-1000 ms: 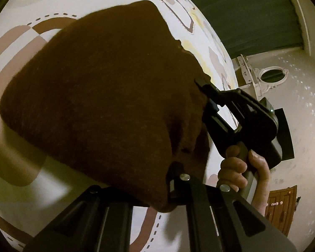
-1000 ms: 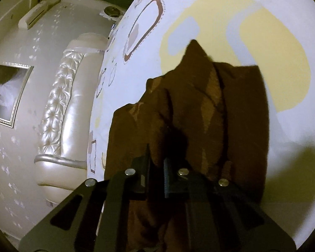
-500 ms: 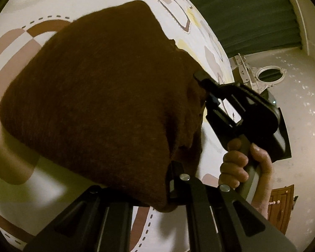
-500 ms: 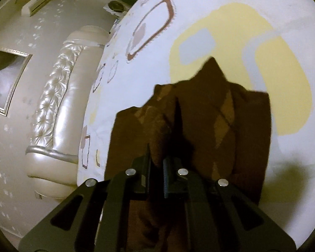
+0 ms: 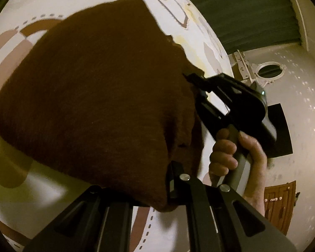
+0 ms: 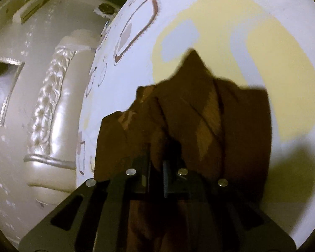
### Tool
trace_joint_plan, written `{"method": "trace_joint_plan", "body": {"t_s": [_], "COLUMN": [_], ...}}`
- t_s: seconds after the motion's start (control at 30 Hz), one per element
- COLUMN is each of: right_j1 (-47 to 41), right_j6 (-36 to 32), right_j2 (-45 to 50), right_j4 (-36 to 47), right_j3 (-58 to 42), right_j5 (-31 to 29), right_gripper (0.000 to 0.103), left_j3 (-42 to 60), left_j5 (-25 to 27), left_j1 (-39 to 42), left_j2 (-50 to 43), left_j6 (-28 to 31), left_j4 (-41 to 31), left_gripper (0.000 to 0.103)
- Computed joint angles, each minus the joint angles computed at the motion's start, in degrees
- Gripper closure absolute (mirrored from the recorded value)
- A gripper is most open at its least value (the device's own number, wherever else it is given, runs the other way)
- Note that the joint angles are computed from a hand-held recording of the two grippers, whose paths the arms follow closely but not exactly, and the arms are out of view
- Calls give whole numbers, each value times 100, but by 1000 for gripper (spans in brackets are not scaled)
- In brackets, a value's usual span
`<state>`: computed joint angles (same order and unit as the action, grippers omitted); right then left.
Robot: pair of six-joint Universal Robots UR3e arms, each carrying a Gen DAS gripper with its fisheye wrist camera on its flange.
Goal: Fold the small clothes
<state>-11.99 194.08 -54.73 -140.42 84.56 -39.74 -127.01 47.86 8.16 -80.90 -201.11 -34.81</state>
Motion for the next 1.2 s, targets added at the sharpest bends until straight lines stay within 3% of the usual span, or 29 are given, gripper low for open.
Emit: {"method": "trace_joint_plan", "body": {"t_s": [0.23,0.47,0.7,1.2], "right_j1": [-90,-241,-397,-866], "right_j6": [-704,-1021,-828,-396], "right_j2": [-234,12,330,208], "right_j4": [779,1254,742,-98], "right_j3": [-879,-1251,-781,139], "right_j5": [-70,-337,-273,297], "right_gripper": [96,96,96,91], "left_j3": [441,933,1097,1155], "left_j5": [-31,424,800,998], "left_j1": [-433,-1160,-1478,-1685], "left_j2": [-242,-1204,-1714,-1763], "left_j6": [-280,-549,-488,-454], "left_j4": [379,895,1224,1379], "left_gripper": [96,96,96,94]}}
